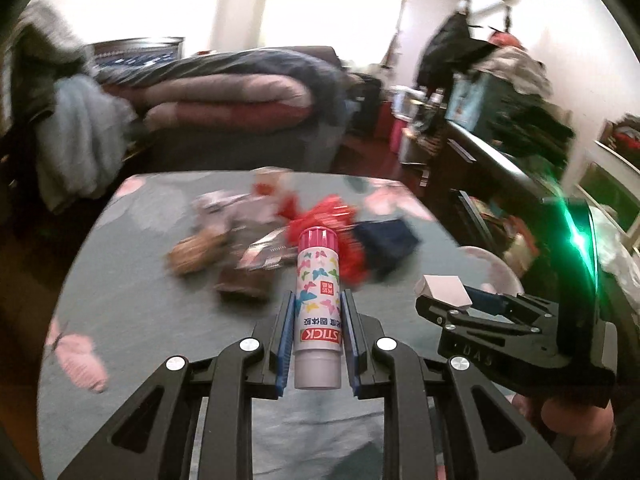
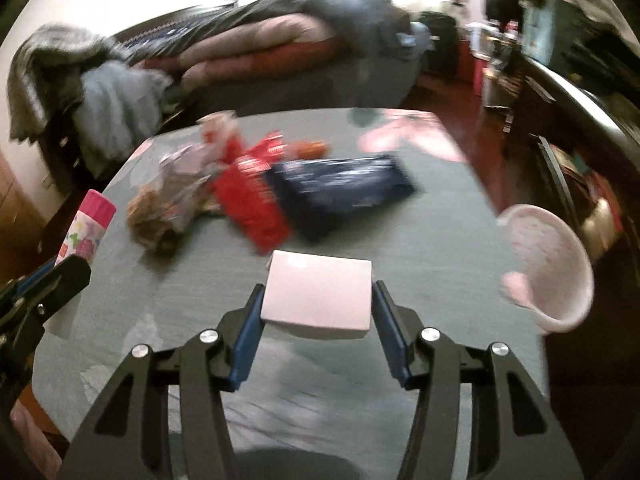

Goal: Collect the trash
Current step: 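Carry both items to the pink wastebasket and open both tools to drop them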

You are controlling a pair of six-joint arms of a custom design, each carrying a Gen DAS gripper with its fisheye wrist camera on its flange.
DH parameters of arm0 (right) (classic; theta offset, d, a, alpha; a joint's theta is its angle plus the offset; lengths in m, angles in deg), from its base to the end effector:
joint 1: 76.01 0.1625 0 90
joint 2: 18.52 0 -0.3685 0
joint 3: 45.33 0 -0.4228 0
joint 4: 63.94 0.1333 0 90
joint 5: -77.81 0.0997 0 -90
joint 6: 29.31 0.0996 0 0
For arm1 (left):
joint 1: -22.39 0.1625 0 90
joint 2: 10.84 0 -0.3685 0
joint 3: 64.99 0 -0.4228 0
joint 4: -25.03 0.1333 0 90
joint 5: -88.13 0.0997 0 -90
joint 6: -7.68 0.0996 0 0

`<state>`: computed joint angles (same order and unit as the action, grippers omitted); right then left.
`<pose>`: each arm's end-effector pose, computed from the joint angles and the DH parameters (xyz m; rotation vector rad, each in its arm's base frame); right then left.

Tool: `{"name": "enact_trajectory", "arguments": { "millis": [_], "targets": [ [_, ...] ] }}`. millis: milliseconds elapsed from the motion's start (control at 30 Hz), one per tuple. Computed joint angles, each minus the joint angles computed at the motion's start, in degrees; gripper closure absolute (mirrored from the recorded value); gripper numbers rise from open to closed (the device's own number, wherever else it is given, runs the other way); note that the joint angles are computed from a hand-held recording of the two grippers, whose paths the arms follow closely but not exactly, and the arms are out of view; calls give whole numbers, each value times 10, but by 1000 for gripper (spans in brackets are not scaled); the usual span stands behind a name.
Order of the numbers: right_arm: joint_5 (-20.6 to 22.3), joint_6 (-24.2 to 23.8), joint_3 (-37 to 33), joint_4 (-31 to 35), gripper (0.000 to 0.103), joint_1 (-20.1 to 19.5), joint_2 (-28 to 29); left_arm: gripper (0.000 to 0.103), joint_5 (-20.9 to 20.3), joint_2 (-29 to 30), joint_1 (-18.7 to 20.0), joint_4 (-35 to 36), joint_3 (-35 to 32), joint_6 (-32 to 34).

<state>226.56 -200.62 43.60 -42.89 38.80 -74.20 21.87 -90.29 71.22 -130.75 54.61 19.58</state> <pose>0.2579 -0.4432 0.1349 -0.0836 -2.1611 1.0014 -0.2118 -0.5056 0.2131 1.1142 2.5265 -0.7535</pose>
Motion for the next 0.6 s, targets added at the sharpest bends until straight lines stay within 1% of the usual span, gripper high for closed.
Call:
{"name": "enact_trajectory", "arguments": {
  "millis": [100, 167, 300, 400, 467, 567, 600],
  "targets": [
    [27, 11, 64, -23, 50, -3, -69, 81, -25, 27, -28, -6, -6, 4],
    [47, 10, 100, -40, 50, -7, -112, 81, -38, 44, -41, -9, -11, 6],
    [83, -12, 174, -82, 50, -31, -214, 81, -72, 101, -71, -11, -39, 8],
    [95, -38, 210, -107, 50, -59, -278, 81, -100, 149, -88, -8, -71, 7],
    [87, -56, 230, -121, 50, -80, -316, 81, -121, 188, -100, -9, -98, 7],
    [54, -73, 252, -126, 50, -132, -372, 81, -141, 237, -111, 0, -137, 7],
    [40, -83, 258, -130, 50, -148, -388, 81, -150, 266, -115, 4, -161, 8]
  ]
}}
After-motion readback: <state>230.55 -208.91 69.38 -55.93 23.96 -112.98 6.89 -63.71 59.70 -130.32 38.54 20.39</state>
